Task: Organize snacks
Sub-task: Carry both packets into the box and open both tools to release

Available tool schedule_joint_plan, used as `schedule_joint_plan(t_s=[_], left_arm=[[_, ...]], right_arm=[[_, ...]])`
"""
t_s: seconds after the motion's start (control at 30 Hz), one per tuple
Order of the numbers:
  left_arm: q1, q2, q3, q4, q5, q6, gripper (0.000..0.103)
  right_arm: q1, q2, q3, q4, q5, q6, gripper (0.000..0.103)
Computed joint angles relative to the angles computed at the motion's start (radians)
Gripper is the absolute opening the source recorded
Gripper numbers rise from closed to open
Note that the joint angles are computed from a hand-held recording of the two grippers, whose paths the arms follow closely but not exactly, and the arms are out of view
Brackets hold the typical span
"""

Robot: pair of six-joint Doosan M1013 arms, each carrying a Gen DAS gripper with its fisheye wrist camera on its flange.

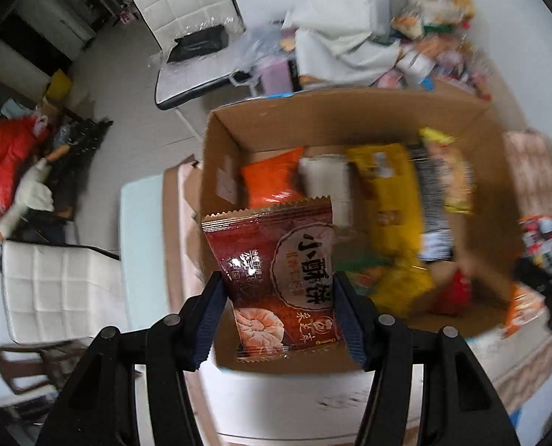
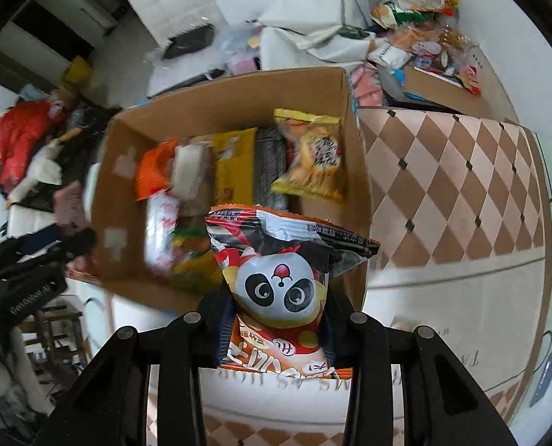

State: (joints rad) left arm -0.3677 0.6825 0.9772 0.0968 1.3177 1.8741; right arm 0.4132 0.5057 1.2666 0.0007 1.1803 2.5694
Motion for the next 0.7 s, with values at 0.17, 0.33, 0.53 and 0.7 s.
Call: schedule_joint_plan(t_s=[0.17, 0.33, 0.53, 0.7], left_arm=[[-0.006, 0.088, -0.1, 0.073, 0.077, 0.002, 0.055], [-0.008, 0.133, -0.132, 0.095, 0.12, 0.005, 0.055], [-0.008, 0.188, -0.196, 0.082, 0.236, 0.003, 0.06], [-0.005, 0.192, -0.203, 0.035, 0.243, -0.013, 0.084]], right_arm=[[-0.024, 0.047, -0.021, 0.016, 0.033, -0.015, 0.04], [-0.034, 0.076, -0.028, 0.037, 0.035, -0.029, 0.04], [-0.046, 0.105, -0.046, 0.088, 0.078, -0.038, 0.057], [-0.044, 0.121, -0.065, 0.093, 0.096, -0.063, 0.092]])
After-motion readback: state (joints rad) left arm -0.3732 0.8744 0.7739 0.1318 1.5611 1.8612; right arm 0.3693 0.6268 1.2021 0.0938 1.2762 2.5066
